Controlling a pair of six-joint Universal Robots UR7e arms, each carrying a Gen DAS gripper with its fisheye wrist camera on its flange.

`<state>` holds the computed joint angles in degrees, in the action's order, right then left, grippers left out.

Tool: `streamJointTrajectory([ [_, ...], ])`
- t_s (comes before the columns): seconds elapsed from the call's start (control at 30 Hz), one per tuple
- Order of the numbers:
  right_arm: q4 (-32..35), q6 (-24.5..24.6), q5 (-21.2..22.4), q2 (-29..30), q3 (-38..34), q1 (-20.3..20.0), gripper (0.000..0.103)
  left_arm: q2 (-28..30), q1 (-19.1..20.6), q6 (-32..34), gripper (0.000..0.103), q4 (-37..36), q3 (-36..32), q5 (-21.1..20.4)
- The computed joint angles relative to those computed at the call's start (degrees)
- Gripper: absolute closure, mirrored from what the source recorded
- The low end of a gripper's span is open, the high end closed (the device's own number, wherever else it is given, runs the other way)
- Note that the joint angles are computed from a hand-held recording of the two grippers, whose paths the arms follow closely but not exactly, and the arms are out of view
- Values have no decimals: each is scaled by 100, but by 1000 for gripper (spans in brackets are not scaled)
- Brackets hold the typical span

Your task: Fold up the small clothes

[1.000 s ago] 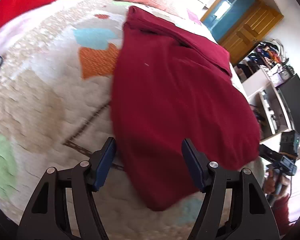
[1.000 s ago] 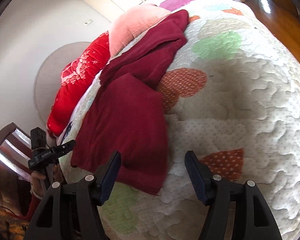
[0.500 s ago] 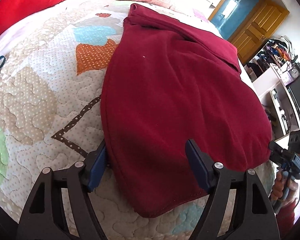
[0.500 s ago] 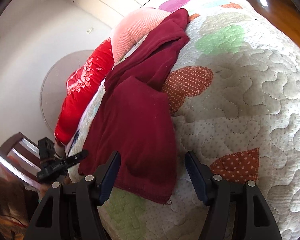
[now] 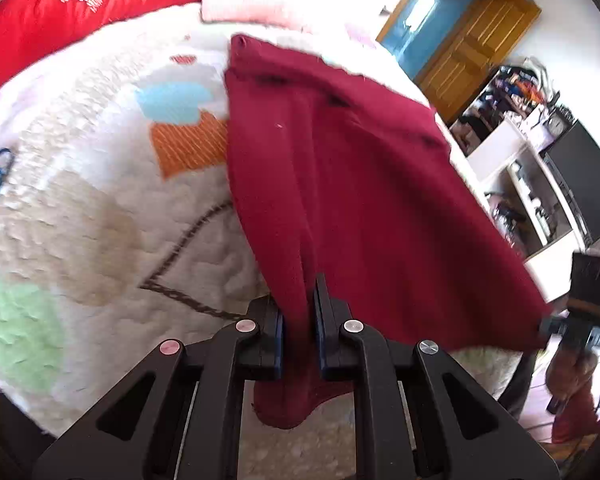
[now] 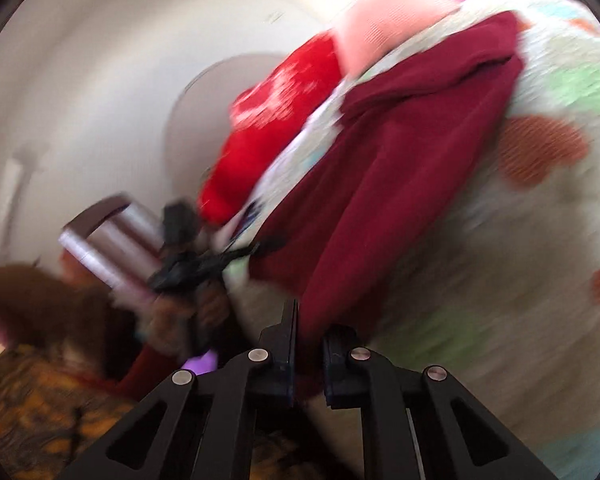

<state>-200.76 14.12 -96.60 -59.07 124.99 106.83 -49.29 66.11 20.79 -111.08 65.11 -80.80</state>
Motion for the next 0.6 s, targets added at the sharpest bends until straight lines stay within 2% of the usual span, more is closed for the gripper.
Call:
streamJointTrajectory([
  [0.03, 84, 11, -15, 60, -37, 19, 94, -6, 21, -27, 93, 5, -41, -8],
  [0.1, 357, 37, -340, 145, -72, -15, 94, 28, 47, -34, 93, 88, -63, 99],
  [0.17, 778, 396, -1007, 158, -106, -70, 94, 88, 34, -76, 93, 97, 2, 498],
  [0.2, 880, 501, -1187, 161, -119, -84, 94, 81, 31, -72, 93, 68, 67, 619],
  [0.27, 921, 491, -1270, 69, -44, -117, 94, 20, 24, 37, 92, -23, 186, 728],
  [0.37, 1257, 238, -1520, -98, -99, 47, 94, -42, 34, 93, 91, -11, 197, 677],
  [0.4, 1263, 215, -1483, -141, -89, 43, 94, -53, 46, 86, 89, -13, 200, 667],
  [0.5, 1009, 201, -1279, -173, 7, -103, 93, -95, 48, 84, 72, -144, 319, 829],
  [0.53, 938, 229, -1264, -182, 59, -152, 86, -107, 40, 64, 66, -228, 378, 919],
  [0.57, 832, 359, -1202, -160, 96, -222, 70, -133, 26, 25, 64, -300, 442, 986],
  [0.6, 705, 506, -1025, -132, 138, -308, 64, -167, 2, -24, 59, -327, 503, 1007],
])
